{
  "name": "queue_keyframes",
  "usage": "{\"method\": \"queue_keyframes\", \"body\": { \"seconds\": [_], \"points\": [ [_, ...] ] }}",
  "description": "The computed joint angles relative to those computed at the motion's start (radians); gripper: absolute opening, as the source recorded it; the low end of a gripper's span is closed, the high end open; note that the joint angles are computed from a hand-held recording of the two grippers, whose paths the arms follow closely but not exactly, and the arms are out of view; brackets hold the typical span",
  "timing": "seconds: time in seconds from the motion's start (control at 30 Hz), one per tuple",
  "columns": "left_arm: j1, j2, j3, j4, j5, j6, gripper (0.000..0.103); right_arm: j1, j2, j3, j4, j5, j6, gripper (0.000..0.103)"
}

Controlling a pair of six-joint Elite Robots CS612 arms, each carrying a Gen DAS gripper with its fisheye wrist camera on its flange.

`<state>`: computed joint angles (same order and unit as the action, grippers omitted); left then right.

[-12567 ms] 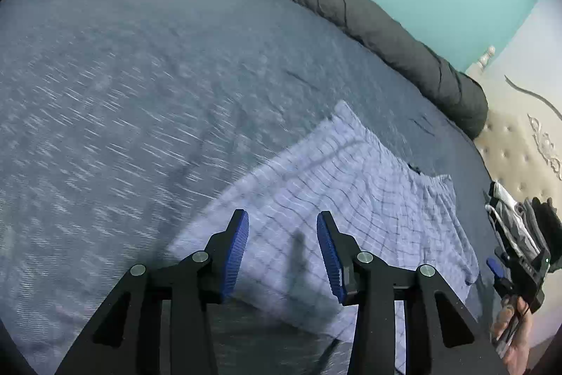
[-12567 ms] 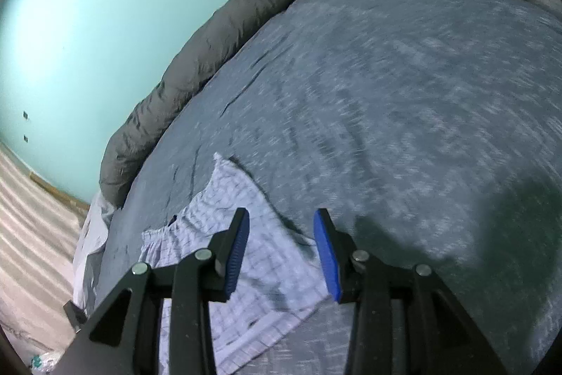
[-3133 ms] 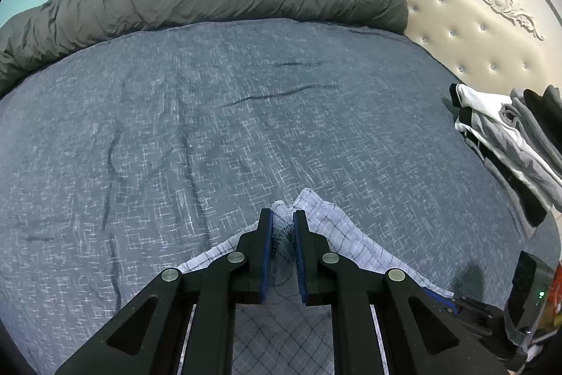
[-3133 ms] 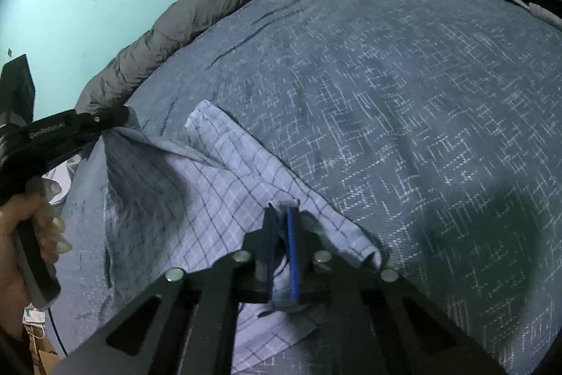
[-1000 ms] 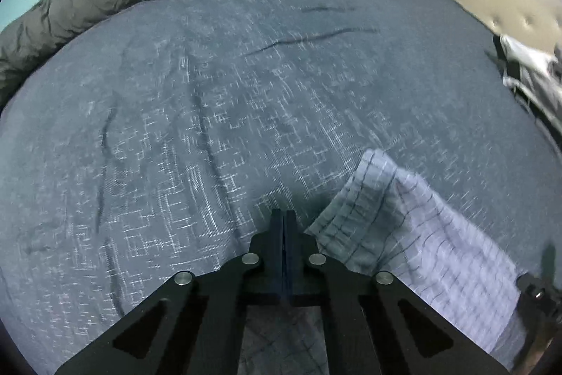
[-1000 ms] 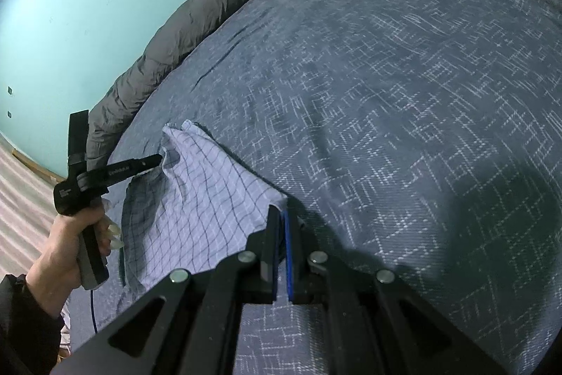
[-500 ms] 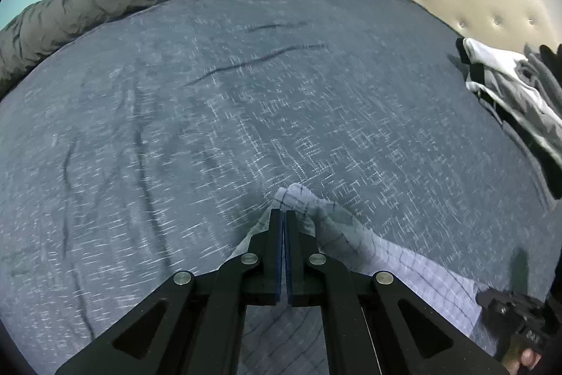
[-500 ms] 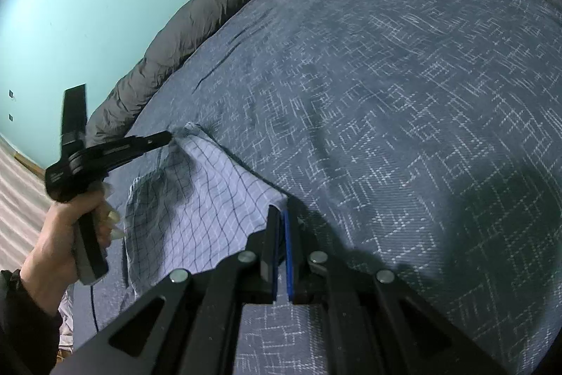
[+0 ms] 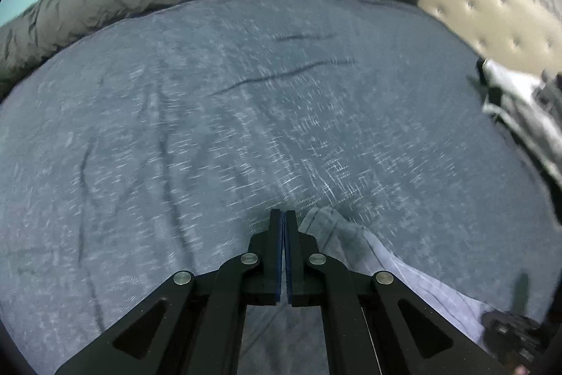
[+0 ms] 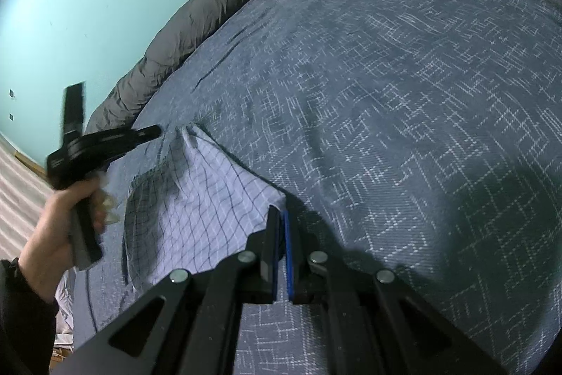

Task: Fold clothes

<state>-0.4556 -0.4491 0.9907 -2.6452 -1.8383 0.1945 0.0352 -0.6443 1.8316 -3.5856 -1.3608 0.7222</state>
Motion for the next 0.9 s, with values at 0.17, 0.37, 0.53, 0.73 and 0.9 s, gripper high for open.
{"method": "queue_keyframes", "body": {
  "seconds": [0.17,0.37,0.53,0.73,0.9],
  "points": [
    [0.039,-0.044,0.068,-0.011,-0.021,0.019,0.023,0.001,0.0,0.002,-0.005,-0.002,0.005,0.002],
    [0.078,-0.048,0.093,0.039,-0.099,-0.006,0.031,0.003,0.0,0.003,-0.003,-0.007,0.008,0.002],
    [0.092,-0.031,0.084,0.087,-0.158,-0.055,0.031,0.003,0.003,-0.003,0.008,-0.009,0.004,0.002],
    [0.098,-0.017,0.075,0.058,-0.196,-0.112,0.014,0.001,0.007,-0.011,0.016,-0.005,-0.003,0.002],
    [0.098,-0.011,0.063,0.037,-0.178,-0.177,0.012,0.0,0.007,-0.01,0.019,-0.007,-0.008,0.002]
  ]
}}
